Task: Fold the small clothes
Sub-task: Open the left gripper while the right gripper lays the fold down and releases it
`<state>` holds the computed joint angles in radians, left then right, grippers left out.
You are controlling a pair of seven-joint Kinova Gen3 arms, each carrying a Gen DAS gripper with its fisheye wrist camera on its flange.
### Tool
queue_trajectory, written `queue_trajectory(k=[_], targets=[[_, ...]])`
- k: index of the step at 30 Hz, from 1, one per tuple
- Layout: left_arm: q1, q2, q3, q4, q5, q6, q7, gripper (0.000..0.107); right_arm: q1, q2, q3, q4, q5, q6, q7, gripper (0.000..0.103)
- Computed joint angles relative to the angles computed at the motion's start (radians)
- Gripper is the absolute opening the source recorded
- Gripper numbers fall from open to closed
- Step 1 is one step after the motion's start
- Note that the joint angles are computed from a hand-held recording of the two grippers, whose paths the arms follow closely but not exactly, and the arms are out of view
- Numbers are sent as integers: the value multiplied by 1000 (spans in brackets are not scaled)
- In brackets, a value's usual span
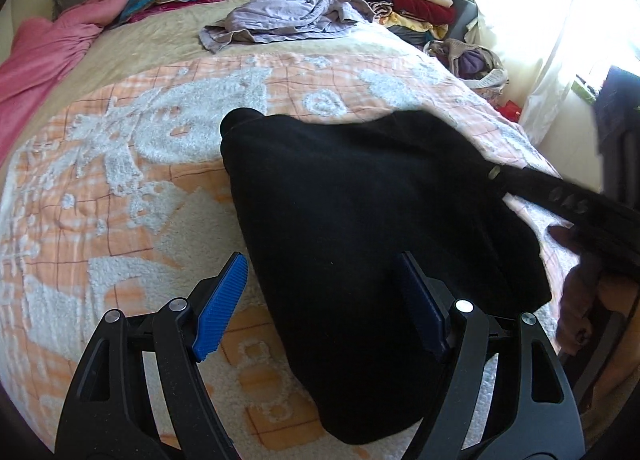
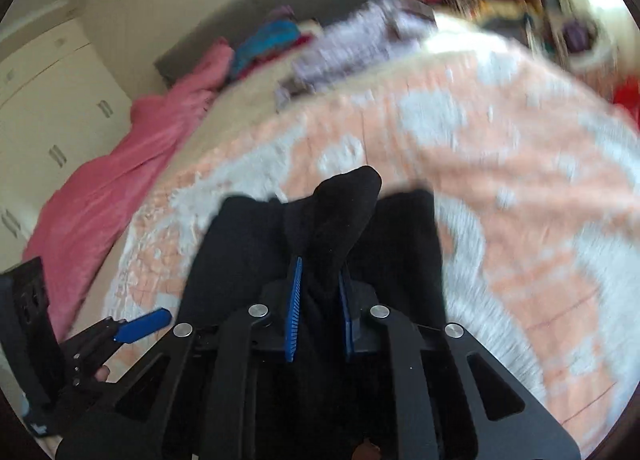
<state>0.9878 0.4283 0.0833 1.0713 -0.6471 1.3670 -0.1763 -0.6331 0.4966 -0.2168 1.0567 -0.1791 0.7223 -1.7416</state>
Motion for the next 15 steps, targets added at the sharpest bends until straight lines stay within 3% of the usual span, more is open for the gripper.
queue_trajectory(k=[3, 8, 11, 15], targets=[[-6, -5, 7, 12, 12, -38, -2, 69, -47, -29, 51, 15, 87, -14, -19, 15], [-8, 18, 5, -1, 39, -51, -11, 69, -95, 42, 103, -50, 188, 112, -98, 17], [-2, 17, 0, 6, 40, -58, -4, 69, -107, 35, 116, 12, 223, 55, -142, 31], [-1, 13, -1, 11, 41, -59, -4, 69, -99, 15, 106, 49, 234, 29, -181, 33]])
